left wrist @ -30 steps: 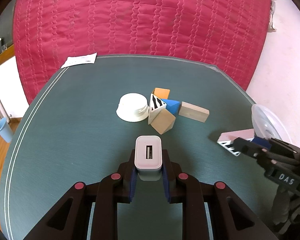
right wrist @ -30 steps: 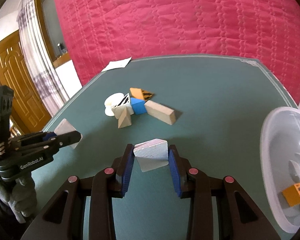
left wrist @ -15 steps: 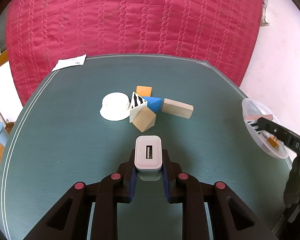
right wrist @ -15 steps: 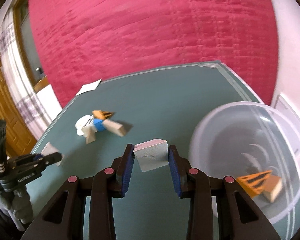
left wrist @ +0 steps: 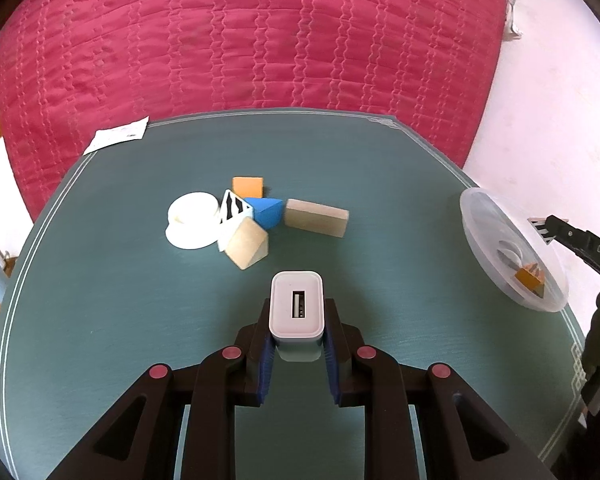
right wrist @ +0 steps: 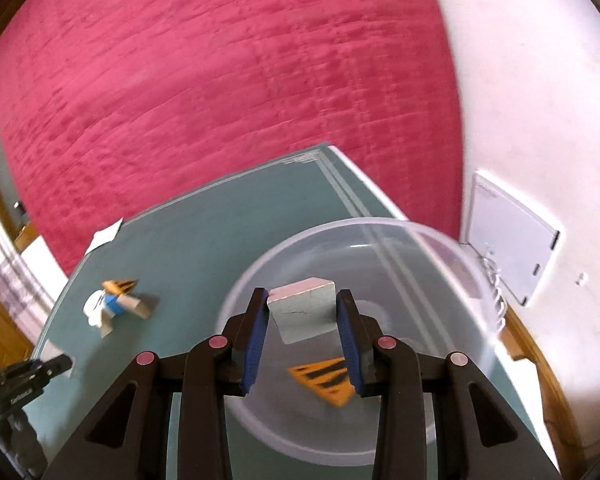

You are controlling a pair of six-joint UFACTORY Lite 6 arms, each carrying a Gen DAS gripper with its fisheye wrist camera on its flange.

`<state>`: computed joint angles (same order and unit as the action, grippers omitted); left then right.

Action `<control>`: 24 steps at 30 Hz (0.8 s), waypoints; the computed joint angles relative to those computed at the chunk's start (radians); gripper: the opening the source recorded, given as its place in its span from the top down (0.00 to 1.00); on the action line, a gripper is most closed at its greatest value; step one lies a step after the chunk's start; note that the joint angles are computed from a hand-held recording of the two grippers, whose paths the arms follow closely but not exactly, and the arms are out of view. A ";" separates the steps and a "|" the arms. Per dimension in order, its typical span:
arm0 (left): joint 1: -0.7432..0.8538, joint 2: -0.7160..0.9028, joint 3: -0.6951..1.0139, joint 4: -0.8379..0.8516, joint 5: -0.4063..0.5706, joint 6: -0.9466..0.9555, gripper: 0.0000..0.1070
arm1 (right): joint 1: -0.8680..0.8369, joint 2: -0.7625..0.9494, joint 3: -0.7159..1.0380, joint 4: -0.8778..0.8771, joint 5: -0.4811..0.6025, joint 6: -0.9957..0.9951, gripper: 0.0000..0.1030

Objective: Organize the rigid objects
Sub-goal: 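Carry the white triangular block into the bowl and release it with the right gripper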

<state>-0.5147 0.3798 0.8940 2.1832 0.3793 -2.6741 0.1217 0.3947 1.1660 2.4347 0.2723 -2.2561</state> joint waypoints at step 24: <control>-0.078 0.056 0.121 -0.178 -0.015 0.196 0.79 | -0.110 0.015 -0.031 0.182 0.026 -0.119 0.62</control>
